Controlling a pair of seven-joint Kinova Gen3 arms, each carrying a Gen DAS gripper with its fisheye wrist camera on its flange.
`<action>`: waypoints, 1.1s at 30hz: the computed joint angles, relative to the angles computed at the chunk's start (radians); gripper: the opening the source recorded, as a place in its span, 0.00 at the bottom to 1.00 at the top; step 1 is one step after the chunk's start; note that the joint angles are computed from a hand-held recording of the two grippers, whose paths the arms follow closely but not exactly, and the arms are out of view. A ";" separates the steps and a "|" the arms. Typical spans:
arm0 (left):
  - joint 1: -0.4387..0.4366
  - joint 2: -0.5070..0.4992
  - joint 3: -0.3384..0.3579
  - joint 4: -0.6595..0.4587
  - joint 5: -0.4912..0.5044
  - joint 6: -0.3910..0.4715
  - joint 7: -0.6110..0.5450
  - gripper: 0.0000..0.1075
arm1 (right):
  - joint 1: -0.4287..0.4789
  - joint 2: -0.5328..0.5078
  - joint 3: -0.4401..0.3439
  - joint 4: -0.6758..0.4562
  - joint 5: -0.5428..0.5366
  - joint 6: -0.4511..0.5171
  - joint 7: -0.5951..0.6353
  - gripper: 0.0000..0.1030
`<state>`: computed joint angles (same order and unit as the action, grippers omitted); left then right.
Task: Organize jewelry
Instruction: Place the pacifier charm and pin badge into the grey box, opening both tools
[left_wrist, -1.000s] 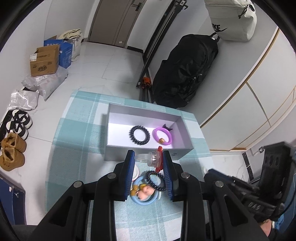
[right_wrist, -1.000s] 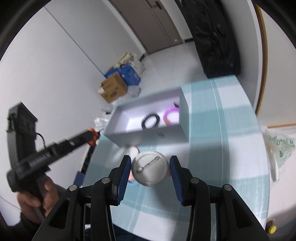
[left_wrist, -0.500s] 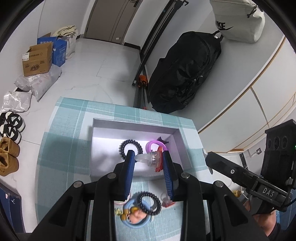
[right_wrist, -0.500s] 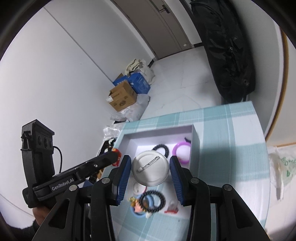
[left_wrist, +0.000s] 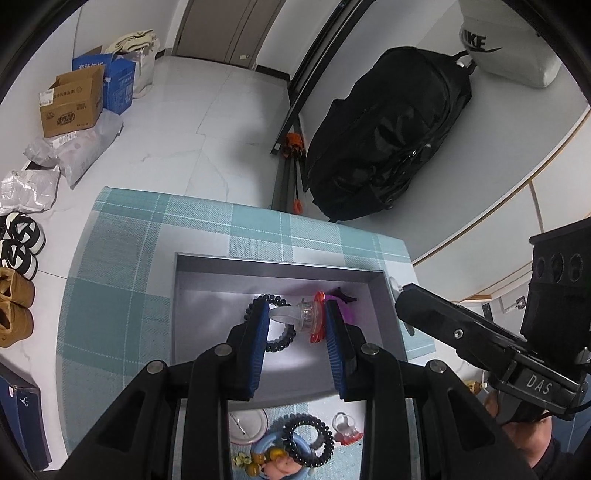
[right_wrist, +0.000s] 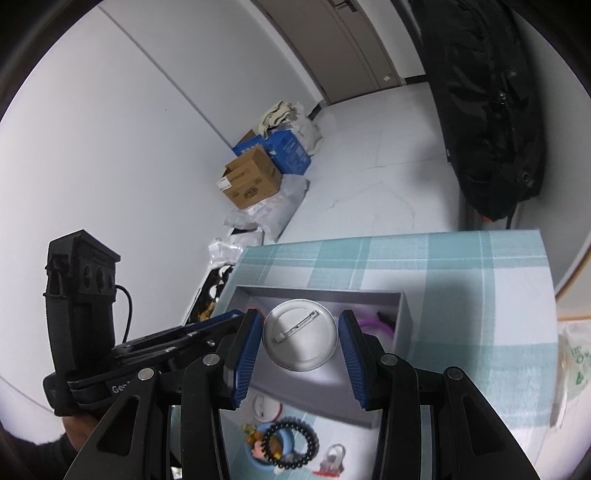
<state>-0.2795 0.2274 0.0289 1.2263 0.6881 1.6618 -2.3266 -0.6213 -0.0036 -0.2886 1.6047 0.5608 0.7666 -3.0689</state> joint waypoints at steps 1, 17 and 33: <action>0.004 0.003 0.001 -0.002 -0.004 -0.001 0.003 0.23 | 0.003 0.005 0.004 0.001 -0.006 -0.010 0.013 0.41; 0.031 0.037 0.022 -0.030 -0.040 -0.009 0.037 0.23 | 0.013 0.039 0.045 -0.006 -0.090 -0.052 0.112 0.41; -0.001 0.032 0.024 -0.021 0.014 0.010 0.018 0.56 | -0.025 0.017 0.029 0.003 0.056 0.034 -0.053 0.66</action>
<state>-0.2809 0.2596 0.0525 1.2052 0.7021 1.6713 -2.3088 -0.6462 0.0132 -0.2596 1.6072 0.6167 0.8007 -3.1218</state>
